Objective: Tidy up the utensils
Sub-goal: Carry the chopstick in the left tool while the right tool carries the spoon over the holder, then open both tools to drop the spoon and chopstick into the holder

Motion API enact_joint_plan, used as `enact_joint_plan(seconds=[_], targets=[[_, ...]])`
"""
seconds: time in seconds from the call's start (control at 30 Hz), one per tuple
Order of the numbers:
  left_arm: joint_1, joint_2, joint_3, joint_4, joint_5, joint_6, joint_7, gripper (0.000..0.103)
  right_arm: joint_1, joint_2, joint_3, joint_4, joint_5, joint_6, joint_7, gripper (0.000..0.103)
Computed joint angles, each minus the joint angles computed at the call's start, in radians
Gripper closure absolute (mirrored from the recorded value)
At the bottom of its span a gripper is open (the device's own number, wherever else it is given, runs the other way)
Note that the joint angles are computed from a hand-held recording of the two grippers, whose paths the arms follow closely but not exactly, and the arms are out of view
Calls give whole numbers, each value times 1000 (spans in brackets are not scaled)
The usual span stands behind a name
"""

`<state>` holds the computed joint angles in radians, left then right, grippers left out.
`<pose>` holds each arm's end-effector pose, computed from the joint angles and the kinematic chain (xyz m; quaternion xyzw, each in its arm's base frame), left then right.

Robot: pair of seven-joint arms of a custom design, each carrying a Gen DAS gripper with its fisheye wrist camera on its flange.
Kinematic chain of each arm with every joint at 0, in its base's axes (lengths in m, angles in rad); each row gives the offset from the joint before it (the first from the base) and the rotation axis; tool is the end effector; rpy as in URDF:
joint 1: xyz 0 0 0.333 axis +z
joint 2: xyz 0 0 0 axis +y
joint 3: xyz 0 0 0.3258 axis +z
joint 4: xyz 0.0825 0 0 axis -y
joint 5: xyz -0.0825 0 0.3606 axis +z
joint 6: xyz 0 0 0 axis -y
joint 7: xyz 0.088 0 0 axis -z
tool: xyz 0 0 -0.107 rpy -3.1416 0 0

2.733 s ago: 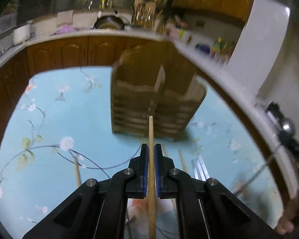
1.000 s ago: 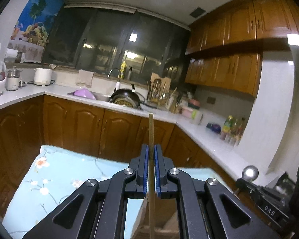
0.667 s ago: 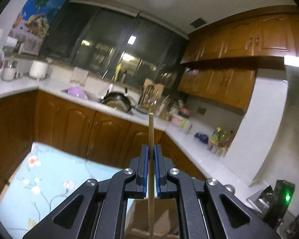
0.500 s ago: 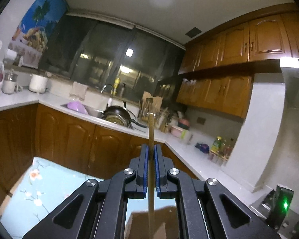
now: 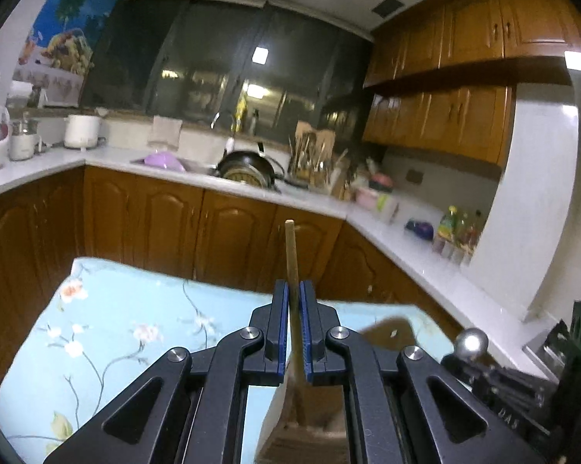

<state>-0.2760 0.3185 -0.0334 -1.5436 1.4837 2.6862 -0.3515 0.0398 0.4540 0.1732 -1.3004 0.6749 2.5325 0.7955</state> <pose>0.6385 -0.2339 0.5564 -0.6875 0.4205 -0.4472 0.3879 0.7138 0.1146 0.5911 -0.7657 0.4378 -0.1628 0.4422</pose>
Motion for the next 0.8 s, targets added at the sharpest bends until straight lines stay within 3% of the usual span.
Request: enact_joint_plan(seconds=[0.3,0.4,0.47,0.5,0.57,0.8], targets=[[34,-21,0,18,-167,22,202,97,1,8,-7,16,-19,-35,39,101],[32,-15,3,23,-221,22,250,95,-1,7,-8,19,-21,-49,47,95],[32,-14,-1,30,-283,8,307,79,-7,4,-8,22,-16,-63,52,92],[28,-22,3,25,-294,4,313,74,-12,-3,-6,17,-7,-69,52,87],[17,-43,7,5,-295,-6,308,53,-27,-21,0,-2,27,-79,40,70],[22,-181,-34,-148,-283,-52,287,30,-74,-140,-16,-135,192,-113,-24,36]])
